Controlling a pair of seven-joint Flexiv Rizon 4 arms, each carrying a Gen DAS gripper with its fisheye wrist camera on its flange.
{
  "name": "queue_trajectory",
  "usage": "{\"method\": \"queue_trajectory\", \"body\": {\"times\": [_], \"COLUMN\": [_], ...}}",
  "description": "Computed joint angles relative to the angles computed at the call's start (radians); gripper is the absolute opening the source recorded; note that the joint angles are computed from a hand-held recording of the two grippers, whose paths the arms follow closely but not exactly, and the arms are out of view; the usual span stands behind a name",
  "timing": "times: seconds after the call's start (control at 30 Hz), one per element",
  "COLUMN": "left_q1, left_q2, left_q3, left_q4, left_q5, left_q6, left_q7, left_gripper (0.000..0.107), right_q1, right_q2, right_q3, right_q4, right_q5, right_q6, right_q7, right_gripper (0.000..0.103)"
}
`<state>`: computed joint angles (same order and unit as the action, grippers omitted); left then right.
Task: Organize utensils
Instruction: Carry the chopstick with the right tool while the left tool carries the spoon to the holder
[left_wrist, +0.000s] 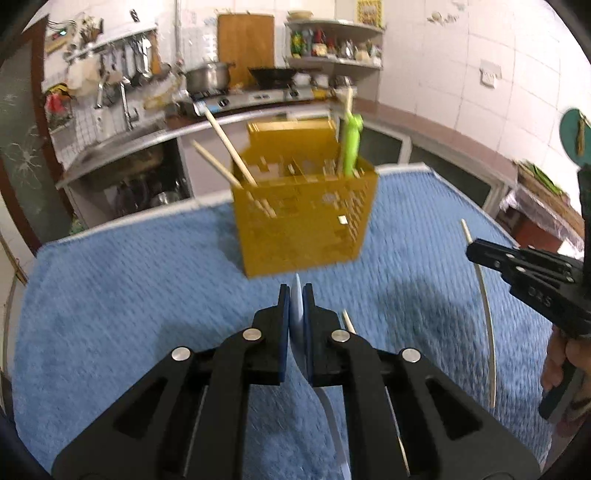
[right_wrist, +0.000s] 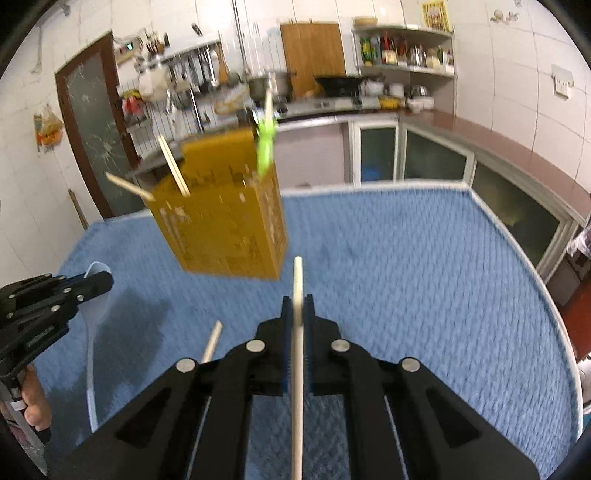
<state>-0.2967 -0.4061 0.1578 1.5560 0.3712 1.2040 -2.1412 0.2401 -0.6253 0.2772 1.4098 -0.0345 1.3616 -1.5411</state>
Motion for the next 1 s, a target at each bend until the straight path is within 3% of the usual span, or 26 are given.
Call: {"method": "queue_trajectory", "body": {"times": [0.2, 0.6, 0.77, 1.0], "left_q1": [-0.024, 0.019, 0.043, 0.023], "left_q2": [0.011, 0.001, -0.009, -0.036], "left_q3": [0.062, 0.039, 0.022, 0.072], "left_q4": [-0.042, -0.118, -0.128, -0.196], "left_q5": [0.091, 0.089, 0.049, 0.07], "left_q6": [0.026, 0.025, 0.043, 0.073], "left_q7": [-0.113, -0.098, -0.065, -0.095], "left_gripper": [0.006, 0.006, 0.006, 0.006], "right_q1": [-0.01, -0.026, -0.008, 0.005], "right_q2": [-0.003, -0.038, -0.055, -0.114], "right_q3": [0.024, 0.068, 0.05, 0.053], "right_q4": [-0.016, -0.077, -0.098, -0.185], "right_q5": [0.008, -0.035, -0.057, -0.103], "right_q6": [0.097, 0.177, 0.212, 0.292], "right_q7": [-0.009, 0.009, 0.034, 0.076], "right_gripper": [0.006, 0.006, 0.006, 0.006]}}
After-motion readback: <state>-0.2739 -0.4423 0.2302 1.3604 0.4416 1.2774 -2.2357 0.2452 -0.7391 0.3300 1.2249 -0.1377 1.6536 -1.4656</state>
